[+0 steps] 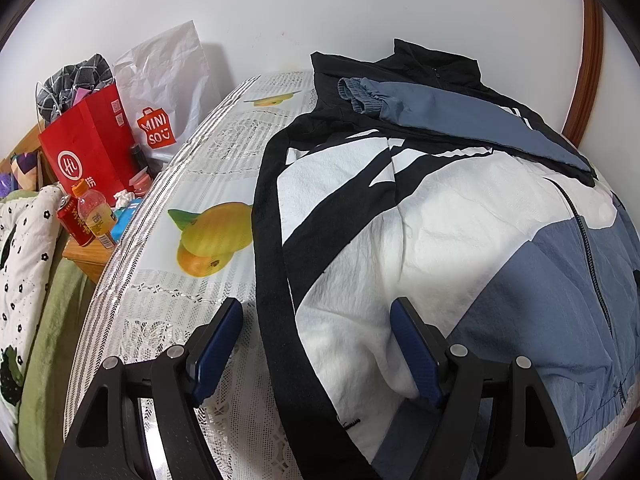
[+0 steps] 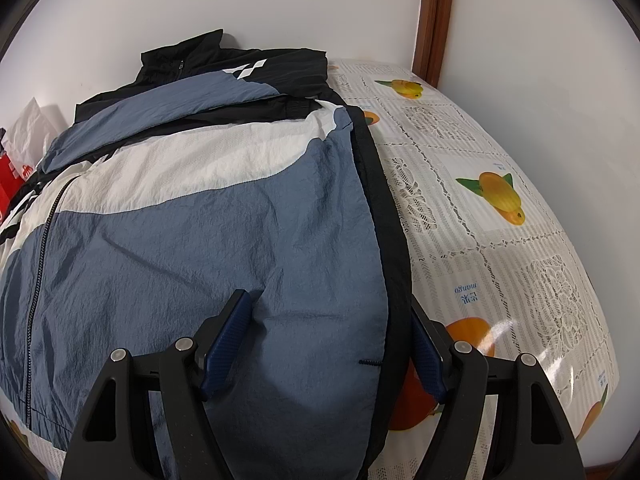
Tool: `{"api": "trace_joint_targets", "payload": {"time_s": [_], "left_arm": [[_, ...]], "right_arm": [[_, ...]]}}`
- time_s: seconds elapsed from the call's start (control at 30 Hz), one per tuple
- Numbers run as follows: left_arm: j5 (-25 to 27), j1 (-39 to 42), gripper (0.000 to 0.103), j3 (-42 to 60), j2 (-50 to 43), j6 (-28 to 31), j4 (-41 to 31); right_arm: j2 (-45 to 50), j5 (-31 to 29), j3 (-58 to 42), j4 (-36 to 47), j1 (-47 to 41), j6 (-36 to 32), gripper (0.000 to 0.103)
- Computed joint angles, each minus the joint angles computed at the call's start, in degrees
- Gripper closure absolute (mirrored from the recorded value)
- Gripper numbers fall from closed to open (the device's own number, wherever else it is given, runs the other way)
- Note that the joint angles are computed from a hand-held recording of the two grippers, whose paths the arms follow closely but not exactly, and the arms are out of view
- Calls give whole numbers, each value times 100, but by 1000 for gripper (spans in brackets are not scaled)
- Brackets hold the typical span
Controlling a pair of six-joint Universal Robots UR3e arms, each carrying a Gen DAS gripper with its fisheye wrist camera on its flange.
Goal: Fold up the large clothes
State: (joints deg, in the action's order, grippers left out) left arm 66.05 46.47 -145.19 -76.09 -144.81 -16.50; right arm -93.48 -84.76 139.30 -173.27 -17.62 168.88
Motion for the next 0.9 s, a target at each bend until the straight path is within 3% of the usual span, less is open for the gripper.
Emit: {"api": "trace_joint_targets", "payload": {"time_s": [0.9], "left_arm": [[-17,13,28,-2,7,3,-7]], "right_arm": [[-6,0,1,-29,-21,13,30]]}}
